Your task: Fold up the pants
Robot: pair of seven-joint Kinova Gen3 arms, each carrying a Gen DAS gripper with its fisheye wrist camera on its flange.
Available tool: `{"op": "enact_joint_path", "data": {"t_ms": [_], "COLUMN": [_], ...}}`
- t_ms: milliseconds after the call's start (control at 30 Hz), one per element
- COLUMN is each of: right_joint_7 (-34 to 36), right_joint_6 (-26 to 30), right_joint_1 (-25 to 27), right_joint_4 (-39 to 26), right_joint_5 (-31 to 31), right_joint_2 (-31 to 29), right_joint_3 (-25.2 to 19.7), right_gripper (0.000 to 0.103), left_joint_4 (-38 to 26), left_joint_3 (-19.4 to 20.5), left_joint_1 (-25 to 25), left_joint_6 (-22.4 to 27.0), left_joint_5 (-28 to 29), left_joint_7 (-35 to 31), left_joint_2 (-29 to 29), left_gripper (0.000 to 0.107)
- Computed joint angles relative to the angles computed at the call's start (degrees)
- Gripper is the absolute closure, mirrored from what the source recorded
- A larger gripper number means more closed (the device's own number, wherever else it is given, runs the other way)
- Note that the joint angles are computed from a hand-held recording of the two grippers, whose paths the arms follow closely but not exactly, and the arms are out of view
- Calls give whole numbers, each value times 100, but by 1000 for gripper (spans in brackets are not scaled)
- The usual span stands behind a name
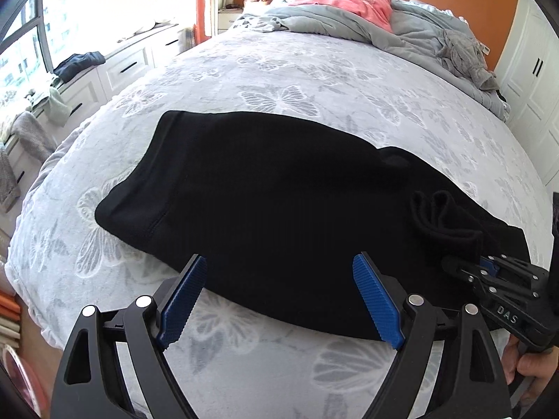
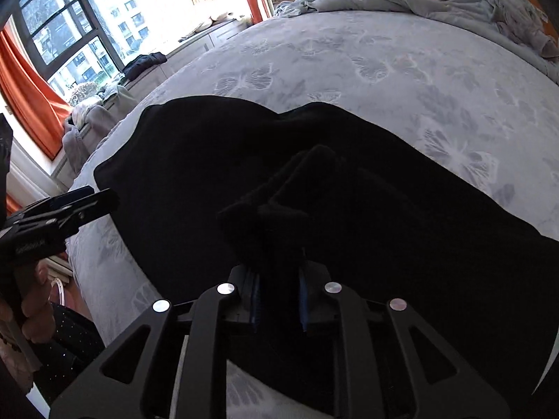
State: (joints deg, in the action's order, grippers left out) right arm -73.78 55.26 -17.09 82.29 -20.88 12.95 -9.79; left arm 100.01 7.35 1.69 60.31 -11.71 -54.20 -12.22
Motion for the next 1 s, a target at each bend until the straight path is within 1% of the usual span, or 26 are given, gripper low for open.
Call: {"op": "enact_joint_path", "data": {"t_ms": [33, 67, 100, 133, 200, 233, 300, 367, 400, 467, 500, 533, 567, 600, 633, 667, 700, 733, 767, 833, 867, 933, 1000], "right_joint_7": [115, 156, 211, 259, 125, -71, -522, -849, -933, -852, -762, -675, -532, -360, -281, -295, -349, -313, -352, -456, -559, -647, -587], "right_joint_6": [-36, -65, -169, -286, -275, -173, -75, 143, 201, 223, 177, 36, -175, -297, -325, -275, -294, -378, -415, -523, -450, -316, -333], "right_joint_1": [234, 499, 764, 1029, 1464, 1721, 2252, 2775, 3040, 3485, 3559, 3543, 3428, 3262, 3070, 2850, 2672, 2451, 2322, 2379, 2558, 3089, 3620], "right_joint_4": [134, 220, 359, 530, 739, 774, 974, 1065, 1124, 1253, 1368, 1540, 1716, 1810, 1883, 1874, 1860, 1832, 1765, 1601, 1470, 1295, 1338], "right_joint_5": [-233, -466, -699, -930, -1115, -1069, -827, -630, -652, -973, -1193, -1400, -1591, -1735, -1920, -2060, -2108, -2067, -1935, -1534, -1320, -854, -388], "right_joint_2": [-227, -439, -694, -955, -1293, -1319, -1335, -1177, -1082, -837, -743, -729, -792, -842, -855, -856, -955, -1076, -1242, -1517, -1602, -1720, -1788], "right_joint_3": [-44, -66, -31, 109, 425, 496, 499, 235, 34, -412, -505, -500, -404, -287, -75, 169, 390, 615, 745, 751, 619, 282, -90], "right_gripper": [81, 60, 32, 24, 24, 24, 23, 23, 23, 24, 23, 23, 24, 51, 66, 78, 82, 84, 86, 87, 87, 87, 85], "left_joint_4": [41, 86, 118, 140, 156, 157, 141, 110, 79, 6, -19, -39, -62, -80, -126, -170, -192, -221, -261, -301, -313, -323, -363], "left_joint_3": [-106, -196, -260, -306, -389, -420, -431, -332, -292, -241, -218, -172, -102, -46, 13, 59, 89, 117, 159, 154, 158, 145, 180], "left_joint_1": [-16, -36, -64, -93, -149, -175, -212, -222, -216, -165, -140, -121, -110, -90, -62, -38, -2, 29, 53, 137, 174, 250, 329], "left_joint_6": [-2, -25, -43, -45, -39, -35, -45, -59, -75, -115, -150, -197, -230, -261, -274, -270, -287, -285, -247, -230, -210, -187, -118], "left_joint_5": [92, 185, 255, 321, 473, 553, 685, 719, 731, 826, 877, 893, 863, 833, 796, 745, 708, 656, 583, 556, 531, 497, 433], "left_joint_7": [-77, -160, -238, -305, -447, -498, -552, -527, -519, -513, -493, -446, -364, -302, -243, -183, -145, -104, -21, 19, 38, 13, 31], "left_joint_2": [-71, -149, -201, -248, -286, -289, -280, -289, -275, -240, -232, -216, -192, -166, -115, -63, -20, 29, 83, 147, 177, 236, 324], "left_gripper": [24, 24, 25, 25, 24, 24, 24, 24, 24, 24, 24, 23, 23, 23, 23, 23, 23, 23, 23, 23, 23, 23, 23]}}
